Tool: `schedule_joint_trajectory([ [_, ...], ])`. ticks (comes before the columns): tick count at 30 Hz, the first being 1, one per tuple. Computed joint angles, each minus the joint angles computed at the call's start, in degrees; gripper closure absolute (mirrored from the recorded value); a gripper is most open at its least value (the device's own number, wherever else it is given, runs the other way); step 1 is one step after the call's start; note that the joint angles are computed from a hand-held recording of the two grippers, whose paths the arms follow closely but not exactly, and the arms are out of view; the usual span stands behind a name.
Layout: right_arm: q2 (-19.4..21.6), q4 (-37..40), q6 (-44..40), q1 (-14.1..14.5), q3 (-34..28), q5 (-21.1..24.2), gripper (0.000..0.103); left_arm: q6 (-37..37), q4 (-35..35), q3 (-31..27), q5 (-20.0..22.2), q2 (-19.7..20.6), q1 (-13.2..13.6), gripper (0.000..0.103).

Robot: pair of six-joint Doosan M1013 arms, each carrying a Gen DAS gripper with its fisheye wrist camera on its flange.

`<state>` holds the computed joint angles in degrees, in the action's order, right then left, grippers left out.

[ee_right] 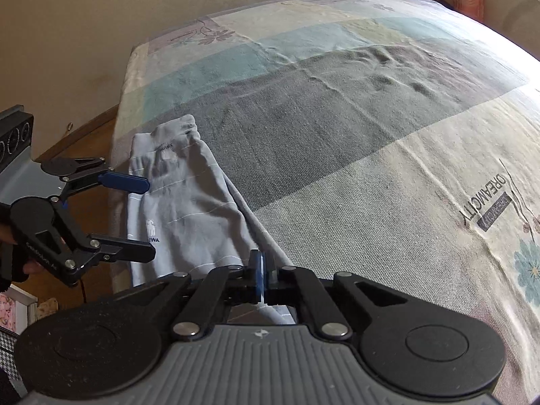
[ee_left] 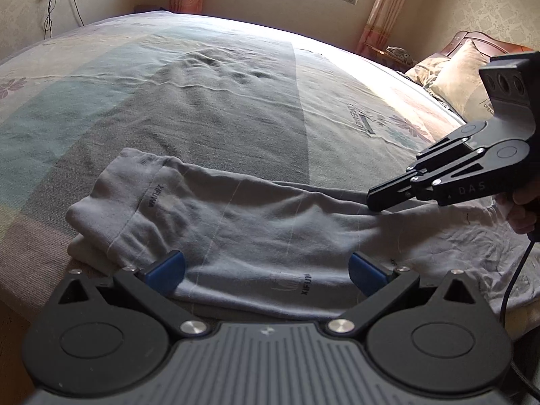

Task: Fold clothes

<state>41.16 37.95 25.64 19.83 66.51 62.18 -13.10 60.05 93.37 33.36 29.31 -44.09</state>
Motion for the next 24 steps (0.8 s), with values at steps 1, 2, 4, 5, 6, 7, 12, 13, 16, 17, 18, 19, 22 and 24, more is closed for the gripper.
schedule_joint_trajectory([
  [1, 0.2, -0.6, 0.1, 0.1, -0.1, 0.1, 0.096, 0.2, 0.2, 0.1, -0.1, 0.0, 0.0, 0.001],
  [2, 0.4, -1.2, 0.2, 0.3, -0.2, 0.2, 0.092, -0.2, 0.6, 0.2, -0.2, 0.0, 0.0, 0.001],
  [4, 0.3, -1.3, -0.8, 0.4, 0.3, -0.7, 0.089, -1.7, 2.0, 0.6, -0.7, -0.2, 0.0, 0.001],
  [5, 0.1, -1.3, -1.4, 0.5, 0.6, -1.3, 0.088, -2.4, 2.6, 0.8, -1.0, -0.3, 0.0, 0.001],
  [6, 0.0, -1.3, -1.7, 0.5, 0.8, -1.7, 0.088, -3.1, 3.3, 1.1, -1.2, -0.3, 0.0, 0.001],
  [7, 0.0, -1.4, -1.9, 0.6, 1.0, -2.0, 0.087, -3.7, 3.9, 1.2, -1.3, -0.4, 0.0, 0.001],
  [12, -1.5, -2.5, -4.5, 1.3, 3.3, -6.1, 0.088, -5.2, 5.5, 1.4, -0.8, -0.3, -0.3, 0.001],
  [13, -1.9, -2.8, -5.2, 1.5, 4.0, -7.1, 0.095, -4.5, 4.8, 1.2, -0.7, -0.3, -0.3, 0.001],
  [16, -2.4, -0.7, -7.4, 1.7, 4.4, -9.8, 0.097, -4.5, 3.7, 1.1, -1.5, -0.5, 0.0, 0.001],
  [17, -2.5, 0.1, -8.2, 1.7, 4.5, -10.7, 0.097, -4.8, 3.7, 1.2, -1.9, -0.6, 0.1, 0.001],
  [18, -2.2, 0.5, -7.6, 1.8, 3.8, -10.4, 0.097, -4.6, 3.3, 1.1, -2.0, -0.6, 0.2, 0.001],
  [19, -2.0, 1.0, -7.5, 1.8, 3.4, -10.5, 0.097, -4.0, 2.8, 1.0, -1.9, -0.5, 0.2, 0.001],
  [22, -1.8, 2.8, -7.1, 1.5, 3.0, -11.1, 0.094, -1.5, 1.1, 0.9, -2.1, -0.7, 0.2, 0.001],
  [24, -2.7, 4.9, -6.6, 0.8, 3.8, -12.0, 0.090, -1.9, 2.3, 1.3, -2.9, -1.2, 0.2, 0.001],
])
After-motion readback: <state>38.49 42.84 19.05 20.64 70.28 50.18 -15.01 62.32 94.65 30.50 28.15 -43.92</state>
